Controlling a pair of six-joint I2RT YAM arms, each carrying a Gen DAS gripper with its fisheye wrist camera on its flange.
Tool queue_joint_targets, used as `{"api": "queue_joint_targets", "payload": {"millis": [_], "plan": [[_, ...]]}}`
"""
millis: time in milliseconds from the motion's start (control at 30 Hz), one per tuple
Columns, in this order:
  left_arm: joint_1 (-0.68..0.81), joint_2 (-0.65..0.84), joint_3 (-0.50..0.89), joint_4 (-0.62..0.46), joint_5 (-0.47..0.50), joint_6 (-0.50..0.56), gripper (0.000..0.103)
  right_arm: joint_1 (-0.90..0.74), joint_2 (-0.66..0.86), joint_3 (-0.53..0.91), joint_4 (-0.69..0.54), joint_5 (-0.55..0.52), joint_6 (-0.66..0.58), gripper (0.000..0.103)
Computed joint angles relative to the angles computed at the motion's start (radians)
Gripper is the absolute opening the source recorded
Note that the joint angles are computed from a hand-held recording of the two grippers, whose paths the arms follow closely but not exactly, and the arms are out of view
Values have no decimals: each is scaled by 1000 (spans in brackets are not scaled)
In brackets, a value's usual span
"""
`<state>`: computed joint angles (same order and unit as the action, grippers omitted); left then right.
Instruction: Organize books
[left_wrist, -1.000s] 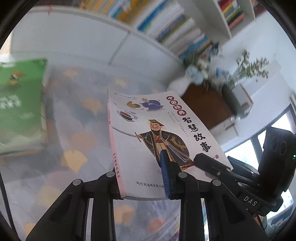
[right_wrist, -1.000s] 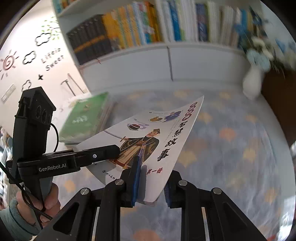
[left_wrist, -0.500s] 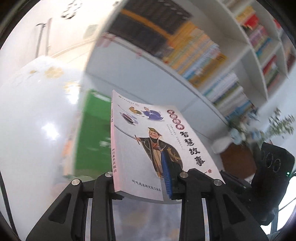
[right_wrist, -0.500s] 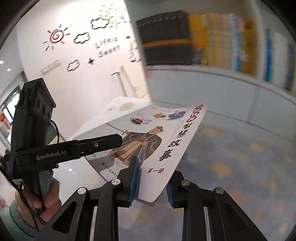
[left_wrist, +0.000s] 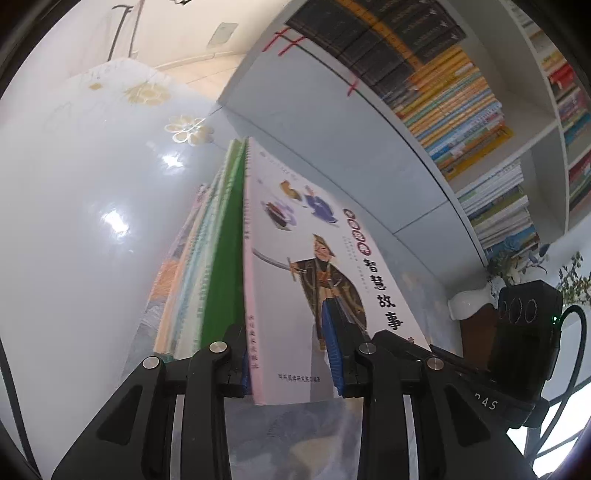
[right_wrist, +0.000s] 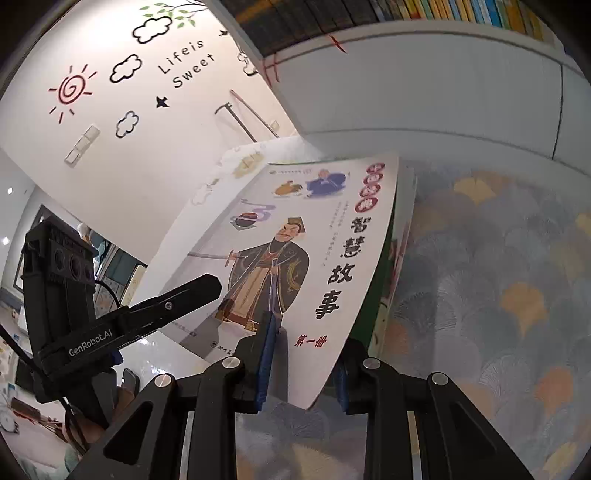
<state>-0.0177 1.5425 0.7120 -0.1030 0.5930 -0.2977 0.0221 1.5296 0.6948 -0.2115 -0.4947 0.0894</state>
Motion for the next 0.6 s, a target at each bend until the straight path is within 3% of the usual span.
{"api": "queue_joint_targets", "payload": {"millis": [267, 400, 533, 600], "plan": [[97, -84, -58, -41, 1, -1, 36, 39, 31, 21, -28, 52, 6, 28], [118, -246, -101, -125, -44, 36, 36, 22, 28, 49, -99, 40, 63, 44], [124, -396, -127, -200, -4, 3, 38, -15, -137, -23, -196, 72, 60, 48], [77, -492, -129, -242, -46, -15, 38, -33, -247, -49, -256, 96, 37, 48]]}}
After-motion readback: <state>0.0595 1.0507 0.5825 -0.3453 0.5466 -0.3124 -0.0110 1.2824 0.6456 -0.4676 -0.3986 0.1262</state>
